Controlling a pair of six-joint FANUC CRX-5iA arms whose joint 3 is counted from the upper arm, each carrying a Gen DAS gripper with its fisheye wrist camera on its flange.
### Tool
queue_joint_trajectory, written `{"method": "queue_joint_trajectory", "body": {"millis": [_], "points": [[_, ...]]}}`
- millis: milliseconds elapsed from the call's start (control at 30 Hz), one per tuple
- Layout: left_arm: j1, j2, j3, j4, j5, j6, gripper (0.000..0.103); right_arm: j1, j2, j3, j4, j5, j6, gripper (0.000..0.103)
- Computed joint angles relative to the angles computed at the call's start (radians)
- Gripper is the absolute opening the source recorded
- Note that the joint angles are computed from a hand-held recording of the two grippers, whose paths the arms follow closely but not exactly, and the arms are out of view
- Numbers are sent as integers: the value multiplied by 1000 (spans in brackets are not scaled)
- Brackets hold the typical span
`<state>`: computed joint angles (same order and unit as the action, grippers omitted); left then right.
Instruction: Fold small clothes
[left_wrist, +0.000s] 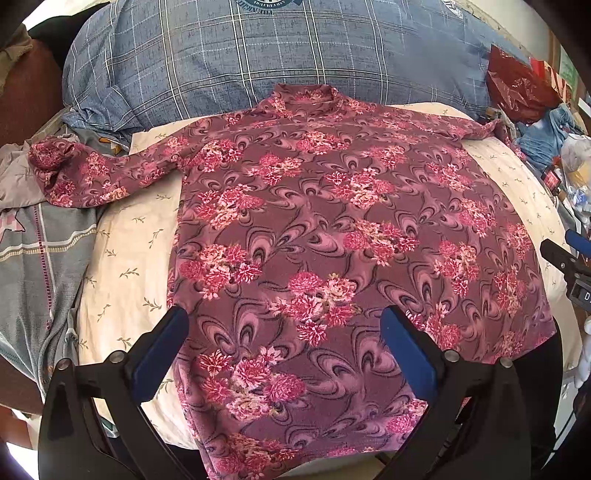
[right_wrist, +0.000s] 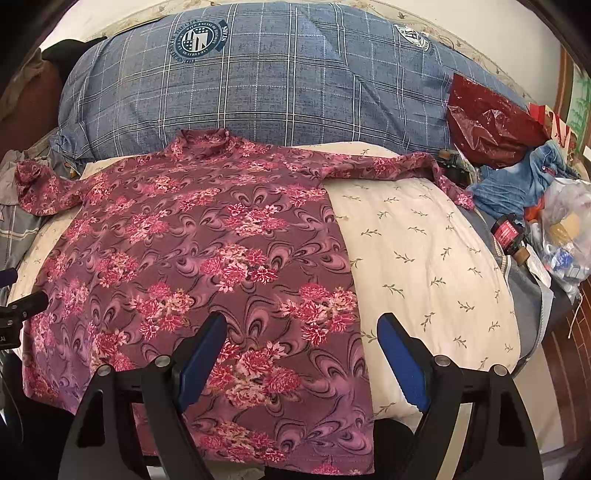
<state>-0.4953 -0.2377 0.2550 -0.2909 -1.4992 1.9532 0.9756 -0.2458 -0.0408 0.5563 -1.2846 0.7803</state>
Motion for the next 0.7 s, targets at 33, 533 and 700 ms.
{"method": "queue_joint_trajectory", "body": {"millis": [33,533,700], "points": [[8,-1,-3,8,1,0,103,-2,0,-1,0,2,1,85],[298,-101,-108,100,-77,-41,103,-182,19,21,-144,-59,50,85],[400,-134,-253,336,-68,-158,103,-265,32,63,-374,-106,164,85]]}}
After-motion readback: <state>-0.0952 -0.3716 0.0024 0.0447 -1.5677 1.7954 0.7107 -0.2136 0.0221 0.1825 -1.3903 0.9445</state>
